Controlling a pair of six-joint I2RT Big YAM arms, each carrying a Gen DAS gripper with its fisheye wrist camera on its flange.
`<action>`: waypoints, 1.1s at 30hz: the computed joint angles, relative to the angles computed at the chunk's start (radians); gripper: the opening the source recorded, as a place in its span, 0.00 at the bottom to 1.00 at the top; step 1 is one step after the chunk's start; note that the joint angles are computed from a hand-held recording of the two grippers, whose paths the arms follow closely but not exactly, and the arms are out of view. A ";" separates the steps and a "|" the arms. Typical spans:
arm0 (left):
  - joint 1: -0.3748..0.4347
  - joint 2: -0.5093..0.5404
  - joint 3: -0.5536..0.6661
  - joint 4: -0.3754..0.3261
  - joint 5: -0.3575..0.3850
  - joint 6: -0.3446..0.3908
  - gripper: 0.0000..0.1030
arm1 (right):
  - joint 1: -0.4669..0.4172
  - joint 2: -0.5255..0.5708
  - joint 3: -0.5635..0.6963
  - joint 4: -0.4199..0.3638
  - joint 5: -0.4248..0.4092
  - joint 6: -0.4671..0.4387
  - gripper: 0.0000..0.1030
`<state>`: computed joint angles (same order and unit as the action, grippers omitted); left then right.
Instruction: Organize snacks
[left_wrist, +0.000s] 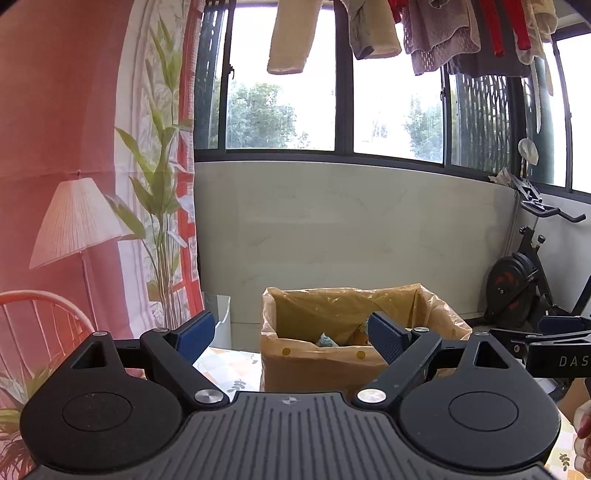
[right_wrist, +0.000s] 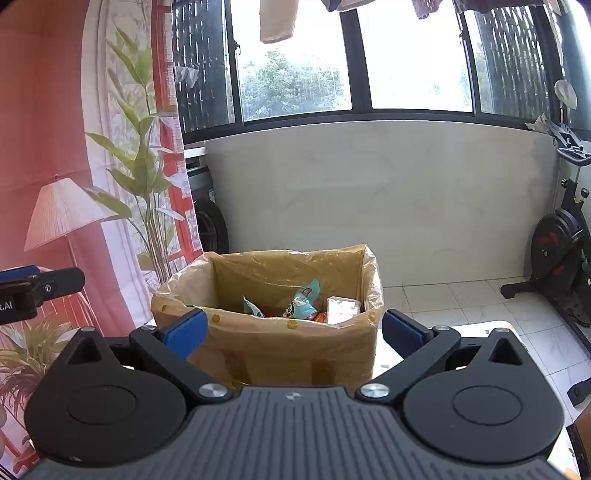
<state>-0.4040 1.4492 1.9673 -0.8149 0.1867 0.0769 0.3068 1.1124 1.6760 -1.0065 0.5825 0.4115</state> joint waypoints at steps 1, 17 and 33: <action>0.000 -0.001 -0.001 0.003 -0.001 0.002 0.89 | 0.001 0.000 0.001 0.001 0.001 0.000 1.00; -0.002 0.009 0.010 -0.018 0.004 0.009 0.89 | 0.000 -0.009 -0.006 -0.003 -0.005 0.001 1.00; 0.000 0.038 0.043 -0.045 0.011 0.018 0.89 | -0.012 -0.007 -0.008 -0.014 -0.023 0.016 1.00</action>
<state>-0.4038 1.4870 2.0107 -0.8602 0.1981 0.0945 0.2948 1.1057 1.6679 -1.0210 0.5599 0.4274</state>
